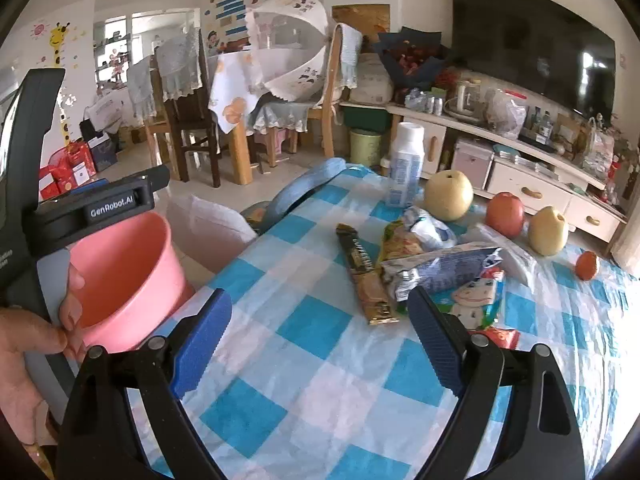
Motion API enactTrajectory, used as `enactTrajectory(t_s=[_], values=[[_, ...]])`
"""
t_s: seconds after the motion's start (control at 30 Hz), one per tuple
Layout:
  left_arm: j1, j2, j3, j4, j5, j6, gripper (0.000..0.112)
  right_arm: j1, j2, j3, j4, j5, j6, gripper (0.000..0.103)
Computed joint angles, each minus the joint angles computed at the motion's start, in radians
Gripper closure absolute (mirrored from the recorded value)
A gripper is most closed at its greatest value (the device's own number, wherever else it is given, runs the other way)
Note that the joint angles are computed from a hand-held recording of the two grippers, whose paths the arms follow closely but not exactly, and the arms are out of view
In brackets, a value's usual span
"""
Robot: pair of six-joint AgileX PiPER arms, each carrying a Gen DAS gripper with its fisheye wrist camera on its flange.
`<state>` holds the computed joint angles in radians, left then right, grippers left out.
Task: Collect trash
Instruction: 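Return both open tools over the table toward the coffee-mix stick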
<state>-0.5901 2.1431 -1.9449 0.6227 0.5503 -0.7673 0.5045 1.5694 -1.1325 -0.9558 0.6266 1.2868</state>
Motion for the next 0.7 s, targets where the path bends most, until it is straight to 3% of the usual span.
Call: enactTrajectory(t_s=[0.43, 0.7], values=[[-0.089, 0.066, -0.09, 0.004, 0.026, 0.041, 0.024, -0.082, -0.078, 0.108, -0.031, -0.018, 0.034, 0.014], [-0.144, 0.113, -0.15, -0.009, 0.045, 0.113, 0.024, -0.163, -0.123, 0.18, 0.054, -0.062, -0.022, 0.014]])
